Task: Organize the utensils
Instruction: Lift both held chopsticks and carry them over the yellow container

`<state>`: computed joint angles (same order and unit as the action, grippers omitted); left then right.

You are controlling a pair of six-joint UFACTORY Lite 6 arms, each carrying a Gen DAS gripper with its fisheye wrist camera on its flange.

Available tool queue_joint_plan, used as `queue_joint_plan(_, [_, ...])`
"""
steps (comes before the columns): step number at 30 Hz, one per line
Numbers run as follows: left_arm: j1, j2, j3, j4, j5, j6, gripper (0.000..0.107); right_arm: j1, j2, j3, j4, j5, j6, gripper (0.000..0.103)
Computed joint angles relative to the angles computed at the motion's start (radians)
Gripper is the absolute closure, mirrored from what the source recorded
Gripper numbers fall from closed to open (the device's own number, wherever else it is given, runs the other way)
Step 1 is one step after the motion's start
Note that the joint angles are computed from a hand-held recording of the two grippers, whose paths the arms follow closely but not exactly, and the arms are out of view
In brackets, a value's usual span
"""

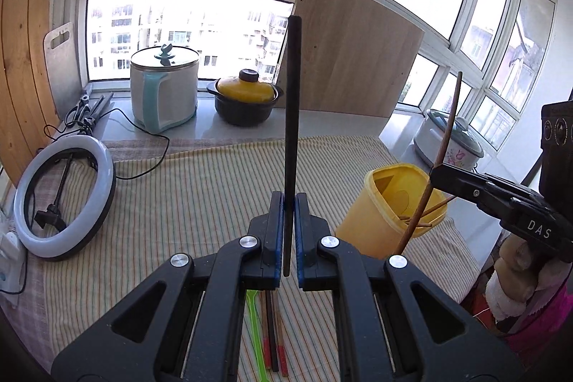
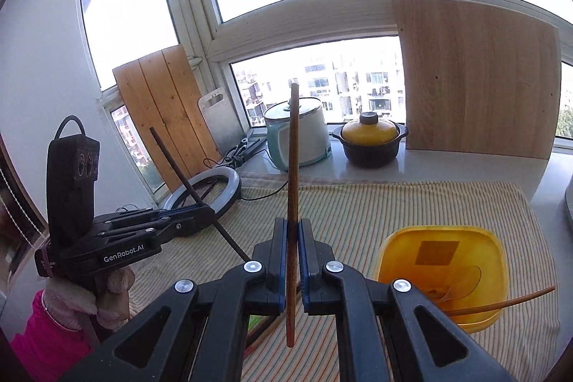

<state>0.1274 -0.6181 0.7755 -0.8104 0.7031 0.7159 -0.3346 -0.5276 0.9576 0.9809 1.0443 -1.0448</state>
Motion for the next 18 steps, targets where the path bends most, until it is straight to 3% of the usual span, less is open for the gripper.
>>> queue_joint_plan(9, [-0.131,0.014,0.084,0.070,-0.058,-0.128,0.104,-0.244,0.071,0.143,0.110,0.188,-0.074,0.099])
queue_joint_plan(18, [-0.271,0.069,0.166,0.160,-0.133,-0.262,0.104,-0.414,0.156,0.222,0.159,0.262,-0.132,0.099])
